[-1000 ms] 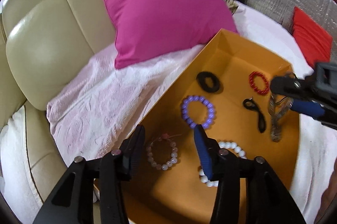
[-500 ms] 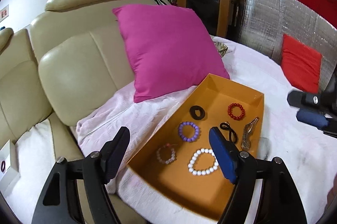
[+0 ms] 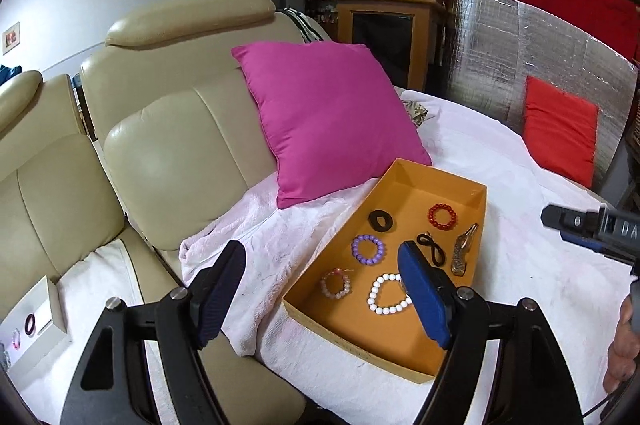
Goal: Organize jewelry
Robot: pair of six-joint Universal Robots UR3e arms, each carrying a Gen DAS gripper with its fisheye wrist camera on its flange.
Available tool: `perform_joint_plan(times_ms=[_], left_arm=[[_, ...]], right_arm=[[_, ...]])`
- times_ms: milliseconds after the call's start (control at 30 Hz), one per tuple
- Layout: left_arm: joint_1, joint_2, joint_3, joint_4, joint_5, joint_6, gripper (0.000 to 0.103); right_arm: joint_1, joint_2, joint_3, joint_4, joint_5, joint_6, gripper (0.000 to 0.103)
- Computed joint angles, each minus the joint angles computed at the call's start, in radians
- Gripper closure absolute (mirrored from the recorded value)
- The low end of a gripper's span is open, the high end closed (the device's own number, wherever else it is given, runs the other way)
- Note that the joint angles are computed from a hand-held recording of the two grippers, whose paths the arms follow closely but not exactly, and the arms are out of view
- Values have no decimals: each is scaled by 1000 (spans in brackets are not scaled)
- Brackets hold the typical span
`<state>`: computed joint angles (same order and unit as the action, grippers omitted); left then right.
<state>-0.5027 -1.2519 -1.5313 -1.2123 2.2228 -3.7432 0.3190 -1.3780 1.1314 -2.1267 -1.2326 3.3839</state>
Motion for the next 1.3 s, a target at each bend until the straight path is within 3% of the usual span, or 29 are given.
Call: perform_joint_plan(times_ms=[267, 333, 567, 800, 1300], left_arm=[[-230, -99, 246, -251, 226, -179, 22], [-270, -114, 291, -306, 261, -220, 16], [-391, -182, 419, -470, 367, -342, 15], [-436, -201, 467, -529, 396, -383, 15], [-448, -184, 459, -550, 419, -408, 15]], right_arm=[[131, -217, 146, -65, -219, -151, 36], [149, -278, 191, -79, -251, -156, 35], [224, -423, 279, -103, -351, -140, 34], [336, -429, 301, -118, -482, -84, 33], [396, -369, 280, -140, -534, -23, 33]])
